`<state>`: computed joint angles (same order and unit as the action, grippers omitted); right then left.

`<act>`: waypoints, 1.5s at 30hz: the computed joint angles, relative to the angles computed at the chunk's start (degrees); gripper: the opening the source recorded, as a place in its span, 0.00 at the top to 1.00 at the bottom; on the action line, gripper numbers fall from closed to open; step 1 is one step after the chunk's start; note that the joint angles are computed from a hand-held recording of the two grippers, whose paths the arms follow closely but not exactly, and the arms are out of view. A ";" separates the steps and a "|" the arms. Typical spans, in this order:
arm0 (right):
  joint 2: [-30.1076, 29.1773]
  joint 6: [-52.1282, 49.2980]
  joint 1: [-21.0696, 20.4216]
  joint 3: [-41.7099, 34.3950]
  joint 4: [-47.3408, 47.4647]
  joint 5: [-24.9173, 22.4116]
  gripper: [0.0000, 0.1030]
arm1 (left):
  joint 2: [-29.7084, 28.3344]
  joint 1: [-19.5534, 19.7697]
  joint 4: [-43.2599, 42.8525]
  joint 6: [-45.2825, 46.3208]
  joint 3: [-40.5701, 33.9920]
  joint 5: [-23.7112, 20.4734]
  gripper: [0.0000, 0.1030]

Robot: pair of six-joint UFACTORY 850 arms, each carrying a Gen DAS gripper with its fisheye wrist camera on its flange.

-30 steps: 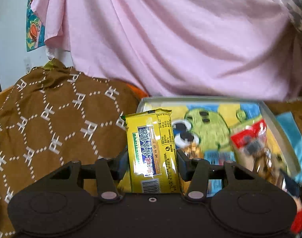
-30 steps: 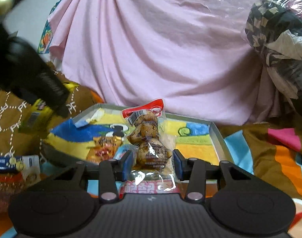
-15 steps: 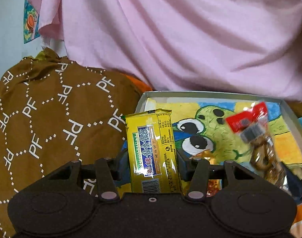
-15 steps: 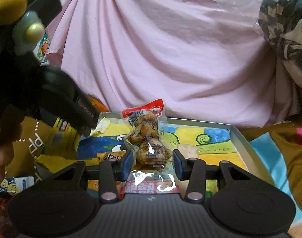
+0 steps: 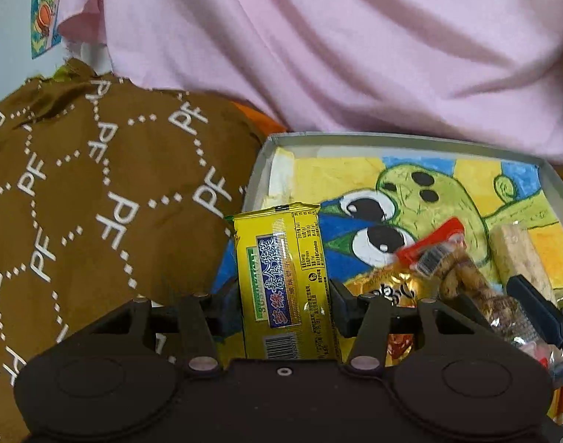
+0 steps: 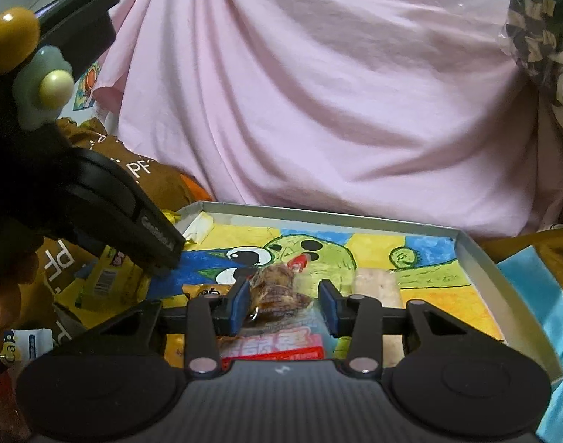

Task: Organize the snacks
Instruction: 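Lower both grippers into the tray and open them to release the snacks, then lift both grippers out of the tray and move back over the remaining snacks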

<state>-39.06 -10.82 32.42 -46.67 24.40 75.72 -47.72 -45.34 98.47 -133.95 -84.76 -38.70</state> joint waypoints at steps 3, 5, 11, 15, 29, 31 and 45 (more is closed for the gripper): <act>-0.13 -0.67 0.08 -0.36 0.91 -0.97 0.54 | 0.37 0.52 2.19 -3.96 0.82 2.66 0.50; -0.26 -1.04 0.13 -0.56 1.27 -1.16 0.50 | 0.54 0.67 2.77 -5.54 1.11 3.37 0.46; 0.05 -1.59 0.71 -0.12 1.99 -0.44 0.40 | 1.61 -0.02 5.31 -8.68 2.57 1.49 0.28; 1.18 -0.85 0.85 0.89 2.29 -0.22 0.26 | 3.27 -0.76 7.06 -12.57 4.74 -0.80 0.18; 10.41 0.35 3.88 9.36 6.54 2.55 0.00 | 13.44 -5.20 11.50 -19.45 17.26 -10.48 0.01; 11.94 0.00 4.84 10.87 7.58 3.32 0.00 | 15.10 -5.90 12.08 -21.09 19.41 -11.26 0.01; 20.47 1.78 14.19 20.52 16.99 5.67 0.00 | 25.22 -11.94 10.03 -25.78 32.87 -16.00 0.01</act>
